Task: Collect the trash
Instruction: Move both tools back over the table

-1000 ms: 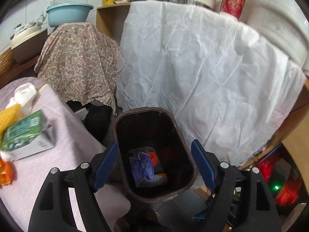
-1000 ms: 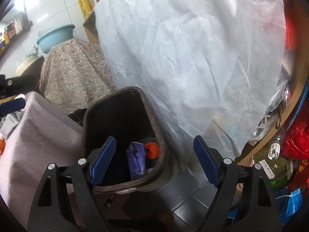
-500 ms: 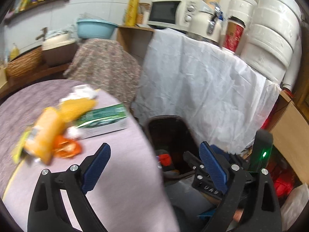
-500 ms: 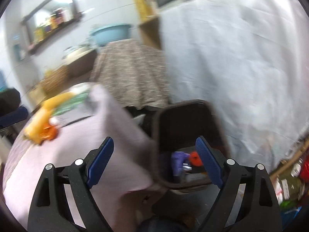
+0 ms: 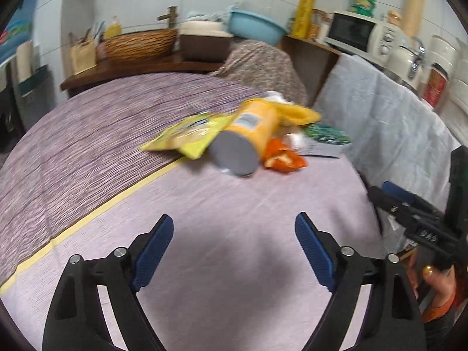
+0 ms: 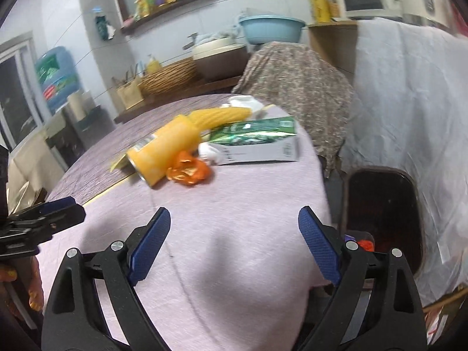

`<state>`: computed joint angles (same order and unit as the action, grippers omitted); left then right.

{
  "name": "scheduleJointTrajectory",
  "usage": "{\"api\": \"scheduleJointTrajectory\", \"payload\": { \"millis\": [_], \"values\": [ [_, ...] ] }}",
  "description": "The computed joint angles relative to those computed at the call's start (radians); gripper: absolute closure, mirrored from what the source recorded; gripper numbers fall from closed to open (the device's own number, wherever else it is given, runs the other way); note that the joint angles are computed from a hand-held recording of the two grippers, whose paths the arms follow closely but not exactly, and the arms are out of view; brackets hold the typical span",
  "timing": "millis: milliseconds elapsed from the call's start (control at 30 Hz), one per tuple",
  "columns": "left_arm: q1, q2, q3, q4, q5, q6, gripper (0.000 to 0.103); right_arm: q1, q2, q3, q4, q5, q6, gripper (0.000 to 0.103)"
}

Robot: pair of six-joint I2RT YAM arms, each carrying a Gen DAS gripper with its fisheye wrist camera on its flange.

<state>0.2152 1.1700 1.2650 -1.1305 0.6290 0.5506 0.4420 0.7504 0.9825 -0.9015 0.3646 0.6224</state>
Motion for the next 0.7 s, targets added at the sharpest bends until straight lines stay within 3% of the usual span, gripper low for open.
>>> {"api": "scheduleJointTrajectory", "payload": {
  "millis": [167, 300, 367, 467, 700],
  "values": [
    [0.079, 0.070, 0.023, 0.012, 0.008, 0.042, 0.028, -0.001, 0.114, 0.041, 0.062, -0.066, -0.063, 0.015],
    [0.071, 0.102, 0.032, 0.055, -0.025, 0.045, 0.029, 0.002, 0.269, 0.101, 0.095, -0.096, -0.188, 0.016],
    [0.047, 0.105, 0.026, 0.101, -0.065, 0.045, 0.029, 0.014, 0.343, 0.137, 0.096, -0.080, -0.273, 0.029],
    [0.024, 0.113, 0.022, 0.148, -0.100, 0.045, 0.029, 0.016, 0.441, 0.183, 0.101, -0.054, -0.366, 0.038],
    [-0.061, 0.113, -0.003, 0.243, -0.183, 0.054, 0.029, -0.008, 0.554, 0.223, 0.119, 0.006, -0.468, 0.053]
  ]
}}
